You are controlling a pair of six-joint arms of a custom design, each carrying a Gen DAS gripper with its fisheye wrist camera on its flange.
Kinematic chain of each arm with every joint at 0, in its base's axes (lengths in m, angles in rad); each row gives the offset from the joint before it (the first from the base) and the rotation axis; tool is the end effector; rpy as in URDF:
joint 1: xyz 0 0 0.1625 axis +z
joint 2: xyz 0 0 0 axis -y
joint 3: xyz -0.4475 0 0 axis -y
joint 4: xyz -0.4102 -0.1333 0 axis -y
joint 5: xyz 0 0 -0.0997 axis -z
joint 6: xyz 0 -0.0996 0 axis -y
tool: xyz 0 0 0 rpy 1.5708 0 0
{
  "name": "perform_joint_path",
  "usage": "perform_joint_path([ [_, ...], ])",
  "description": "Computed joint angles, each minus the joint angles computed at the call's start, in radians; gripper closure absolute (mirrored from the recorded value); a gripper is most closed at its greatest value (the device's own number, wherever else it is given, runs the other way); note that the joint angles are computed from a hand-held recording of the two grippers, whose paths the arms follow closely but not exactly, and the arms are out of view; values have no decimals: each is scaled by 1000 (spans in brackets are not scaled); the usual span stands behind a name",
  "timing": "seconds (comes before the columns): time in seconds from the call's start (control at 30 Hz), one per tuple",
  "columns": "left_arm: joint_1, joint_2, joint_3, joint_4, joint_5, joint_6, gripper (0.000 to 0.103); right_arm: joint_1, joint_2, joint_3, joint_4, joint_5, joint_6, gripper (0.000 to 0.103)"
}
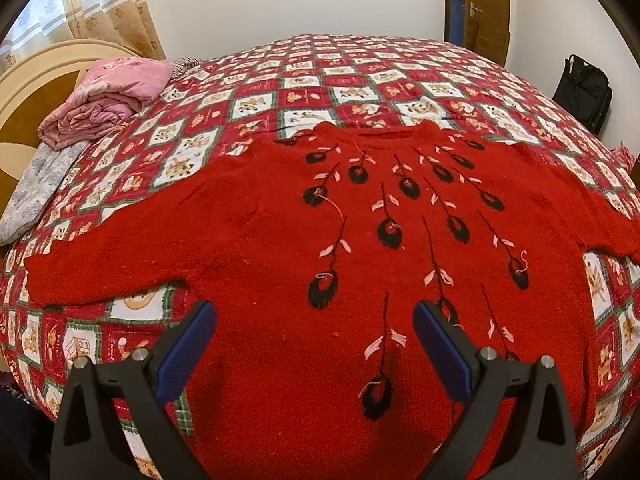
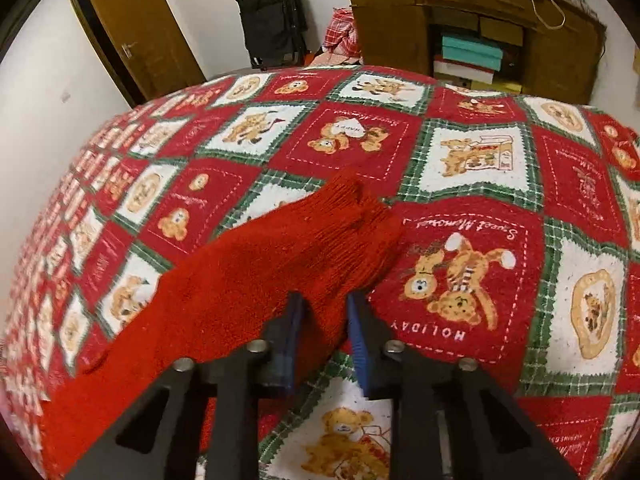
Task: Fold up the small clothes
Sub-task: 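Grasp the red sweater's sleeve cuff with the right tool and lift it, then lay the held sleeve across the sweater body and open the right tool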
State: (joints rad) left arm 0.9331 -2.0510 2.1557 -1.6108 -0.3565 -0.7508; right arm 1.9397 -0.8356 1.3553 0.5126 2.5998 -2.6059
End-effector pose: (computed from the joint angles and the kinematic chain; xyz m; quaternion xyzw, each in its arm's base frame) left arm 0.0044 -0.3747 0.4754 -0.0280 0.8206 -0.3444 0.4552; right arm 0.2600 -0.5395 0.1955 -0.2003 -0.8254 0.4156 0.3255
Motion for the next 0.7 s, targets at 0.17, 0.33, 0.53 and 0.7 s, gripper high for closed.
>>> perform_joint_path([
  [0.17,2,-8,-2,-1,7,-12,2,78,-55,49,-162,22,-173,96],
  [0.33,-8,-30,-11,43,13,-47,2,195,10,-37,-197,31,-362,96],
  [0.53,-34,-77,-31,145,38,-119,2,309,188,-262,-113,-28,-491,97],
  [0.7,-45,-130,-73,304,79,-241,2,410,428,-560,16,-148,-590,97],
])
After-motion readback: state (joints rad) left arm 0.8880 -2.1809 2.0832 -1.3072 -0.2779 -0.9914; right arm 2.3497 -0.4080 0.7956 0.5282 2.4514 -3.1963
